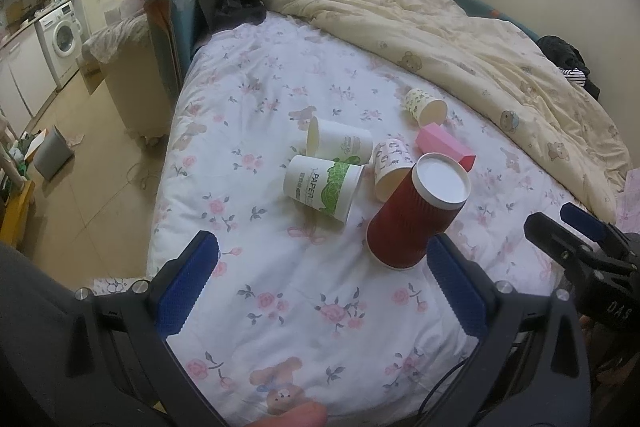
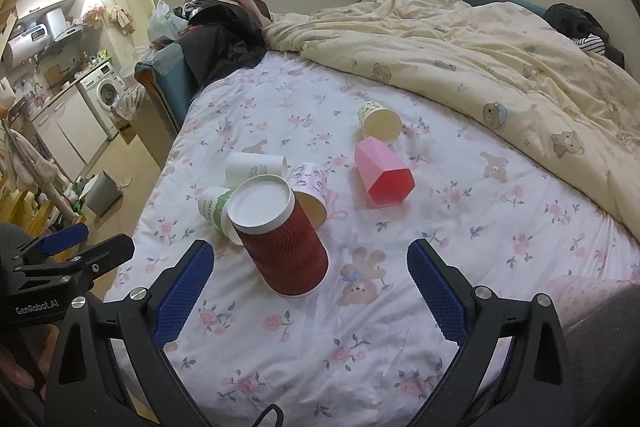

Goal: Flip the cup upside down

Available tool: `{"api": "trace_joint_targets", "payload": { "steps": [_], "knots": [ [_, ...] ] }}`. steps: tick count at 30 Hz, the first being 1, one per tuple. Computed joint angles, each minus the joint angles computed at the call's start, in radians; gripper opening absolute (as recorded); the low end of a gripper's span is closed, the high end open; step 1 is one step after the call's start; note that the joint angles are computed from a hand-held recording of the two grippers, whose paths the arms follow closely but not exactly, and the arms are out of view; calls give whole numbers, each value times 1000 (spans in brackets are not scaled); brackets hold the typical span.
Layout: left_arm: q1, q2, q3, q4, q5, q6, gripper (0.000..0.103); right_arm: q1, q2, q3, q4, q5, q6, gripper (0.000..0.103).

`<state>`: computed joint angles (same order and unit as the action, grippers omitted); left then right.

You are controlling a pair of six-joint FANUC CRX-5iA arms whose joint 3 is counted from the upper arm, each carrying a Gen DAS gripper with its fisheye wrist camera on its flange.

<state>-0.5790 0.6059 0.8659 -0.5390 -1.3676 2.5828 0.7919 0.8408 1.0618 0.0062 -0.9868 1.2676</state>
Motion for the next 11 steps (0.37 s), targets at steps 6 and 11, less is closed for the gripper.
{"api": "trace_joint_targets", "payload": {
  "steps": [6,11],
  "knots": [
    [5,-1,-4,9,3,-2,103,1,4,5,3,-5,-4,100],
    [20,-14,-35,48,45,-14,103,0,6,10,-8,-17,-4,100]
  ]
}}
